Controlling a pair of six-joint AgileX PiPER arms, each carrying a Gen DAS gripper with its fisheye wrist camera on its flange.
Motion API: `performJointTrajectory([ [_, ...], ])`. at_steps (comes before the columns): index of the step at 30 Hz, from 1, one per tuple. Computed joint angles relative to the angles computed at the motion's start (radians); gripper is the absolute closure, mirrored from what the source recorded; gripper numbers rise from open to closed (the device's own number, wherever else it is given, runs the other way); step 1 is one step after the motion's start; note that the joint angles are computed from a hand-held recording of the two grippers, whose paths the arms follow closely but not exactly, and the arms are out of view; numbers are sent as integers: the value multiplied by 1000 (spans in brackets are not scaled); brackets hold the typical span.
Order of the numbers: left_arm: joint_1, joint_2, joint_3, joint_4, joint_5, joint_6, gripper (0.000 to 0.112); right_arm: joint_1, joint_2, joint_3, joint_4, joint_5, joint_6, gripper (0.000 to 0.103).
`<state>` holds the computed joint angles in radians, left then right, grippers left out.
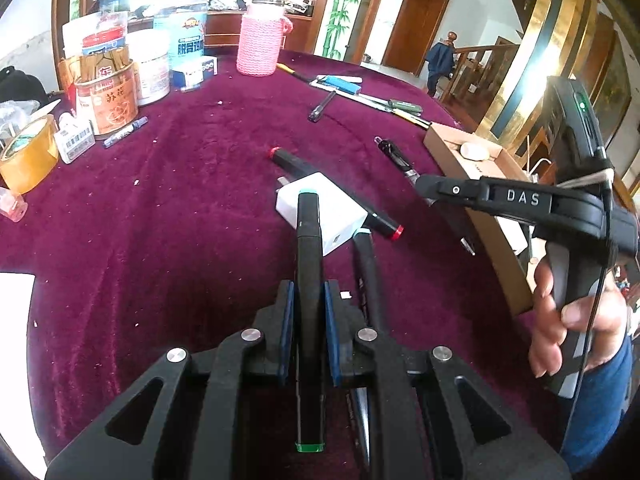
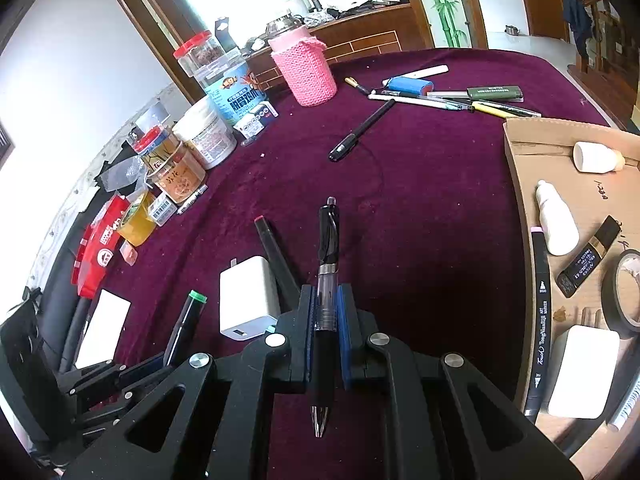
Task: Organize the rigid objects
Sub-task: 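Lift the pen with the right tool while the left lifts the green-banded marker toward the tray, then open the right tool to drop the pen in the tray while the left drops the marker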
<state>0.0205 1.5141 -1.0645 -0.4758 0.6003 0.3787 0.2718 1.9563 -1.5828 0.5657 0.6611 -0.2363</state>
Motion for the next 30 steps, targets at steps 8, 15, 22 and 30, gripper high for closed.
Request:
performJointTrajectory([
  [8, -60, 36, -121, -40, 82, -30, 100, -40, -64, 44, 57, -24, -40, 94],
  [15, -190, 137, -319, -14, 131, -138, 100, -151, -142, 84, 51, -34, -11, 93],
  [22, -314, 324, -612, -8, 239, -228, 100, -285, -157, 88, 28, -31, 49, 93],
  [30, -409, 586, -963, -23, 383, -341, 100, -405, -109, 32, -88, 13, 160, 93],
])
